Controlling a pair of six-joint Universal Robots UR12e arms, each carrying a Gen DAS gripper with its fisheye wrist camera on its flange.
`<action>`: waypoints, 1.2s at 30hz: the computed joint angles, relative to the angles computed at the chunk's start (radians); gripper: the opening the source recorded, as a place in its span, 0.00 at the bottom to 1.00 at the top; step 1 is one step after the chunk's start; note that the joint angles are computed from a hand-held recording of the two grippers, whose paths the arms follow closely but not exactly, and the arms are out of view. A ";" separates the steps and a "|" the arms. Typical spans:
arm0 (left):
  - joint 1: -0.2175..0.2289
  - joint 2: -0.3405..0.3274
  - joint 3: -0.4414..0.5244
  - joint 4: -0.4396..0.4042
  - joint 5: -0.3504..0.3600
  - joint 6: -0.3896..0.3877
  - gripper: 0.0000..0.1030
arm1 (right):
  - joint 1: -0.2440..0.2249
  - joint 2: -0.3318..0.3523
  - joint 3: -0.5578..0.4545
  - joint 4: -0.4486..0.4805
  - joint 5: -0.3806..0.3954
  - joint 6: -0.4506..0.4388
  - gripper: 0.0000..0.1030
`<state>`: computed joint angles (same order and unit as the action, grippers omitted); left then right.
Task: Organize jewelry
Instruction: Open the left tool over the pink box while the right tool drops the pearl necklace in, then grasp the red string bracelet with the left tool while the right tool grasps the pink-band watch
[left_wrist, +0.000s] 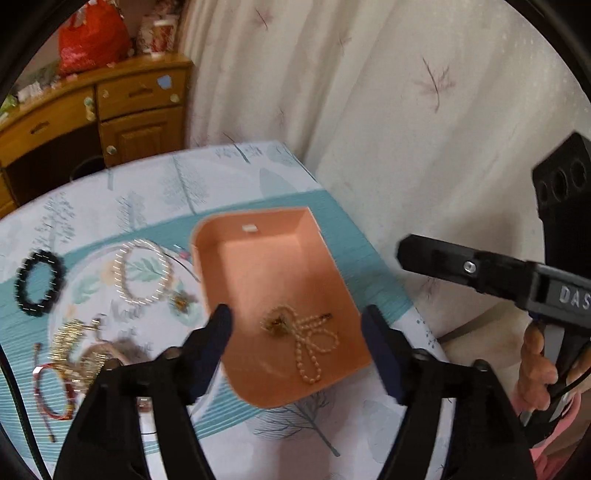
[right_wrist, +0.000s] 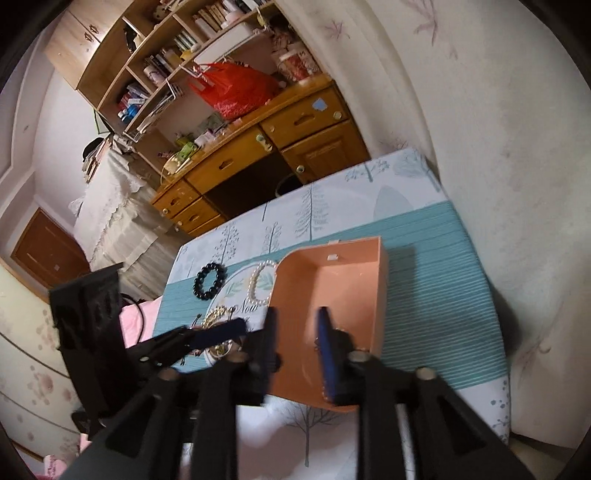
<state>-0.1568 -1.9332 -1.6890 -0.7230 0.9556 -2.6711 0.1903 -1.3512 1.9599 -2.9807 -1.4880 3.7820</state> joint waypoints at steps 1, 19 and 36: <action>0.002 0.006 -0.004 0.020 0.016 -0.013 0.73 | 0.007 -0.002 0.000 -0.006 -0.018 0.000 0.37; 0.144 0.089 -0.053 0.135 0.209 -0.106 0.82 | 0.159 0.103 -0.141 -0.101 -0.187 -0.151 0.60; 0.206 0.030 -0.108 0.175 0.276 0.044 0.83 | 0.237 0.278 -0.275 0.008 -0.239 -0.328 0.65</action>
<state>0.0496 -1.9028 -1.7966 -0.5477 1.2312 -2.6270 0.4271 -1.0735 1.6853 -2.9731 -1.7271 3.4542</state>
